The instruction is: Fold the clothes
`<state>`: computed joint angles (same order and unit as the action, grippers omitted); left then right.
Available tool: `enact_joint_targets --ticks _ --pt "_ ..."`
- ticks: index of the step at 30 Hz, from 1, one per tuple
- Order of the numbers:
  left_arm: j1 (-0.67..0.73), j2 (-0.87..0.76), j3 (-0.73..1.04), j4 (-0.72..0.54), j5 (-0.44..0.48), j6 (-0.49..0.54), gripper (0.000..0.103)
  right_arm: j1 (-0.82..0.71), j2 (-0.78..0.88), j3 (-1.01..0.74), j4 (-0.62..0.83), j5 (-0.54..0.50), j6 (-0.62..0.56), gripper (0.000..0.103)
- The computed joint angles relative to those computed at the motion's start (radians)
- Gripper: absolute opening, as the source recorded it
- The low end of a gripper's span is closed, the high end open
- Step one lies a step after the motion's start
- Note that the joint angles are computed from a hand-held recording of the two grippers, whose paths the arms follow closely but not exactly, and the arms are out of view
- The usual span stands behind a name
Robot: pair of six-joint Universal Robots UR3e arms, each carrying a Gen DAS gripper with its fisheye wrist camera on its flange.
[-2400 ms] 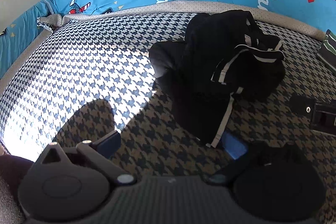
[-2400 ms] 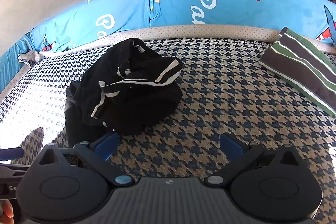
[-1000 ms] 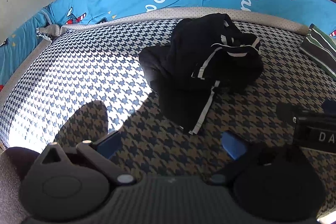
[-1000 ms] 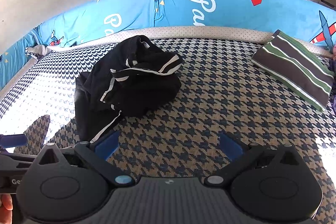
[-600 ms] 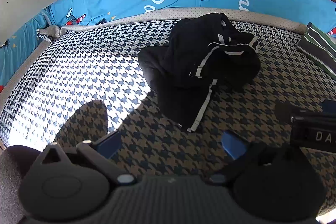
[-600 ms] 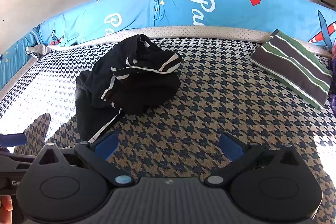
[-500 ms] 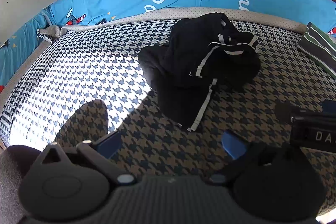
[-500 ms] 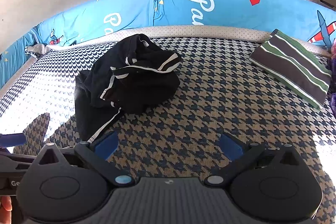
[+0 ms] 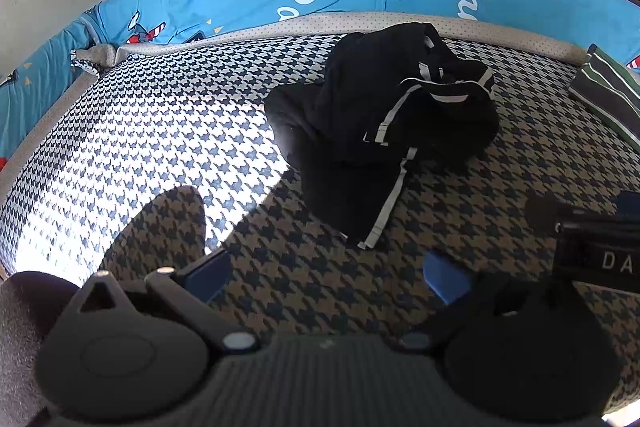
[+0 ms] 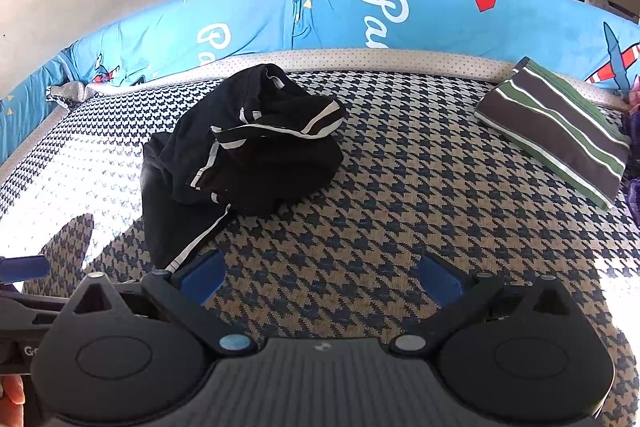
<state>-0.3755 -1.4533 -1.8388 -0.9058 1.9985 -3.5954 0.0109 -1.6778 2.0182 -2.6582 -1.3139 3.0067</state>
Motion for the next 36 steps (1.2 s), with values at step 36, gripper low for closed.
enact_joint_targets --ticks 36 --pt "0.049 -0.019 -0.005 0.037 -0.032 -0.035 0.103 0.062 0.005 -0.055 0.012 -0.243 0.172 0.103"
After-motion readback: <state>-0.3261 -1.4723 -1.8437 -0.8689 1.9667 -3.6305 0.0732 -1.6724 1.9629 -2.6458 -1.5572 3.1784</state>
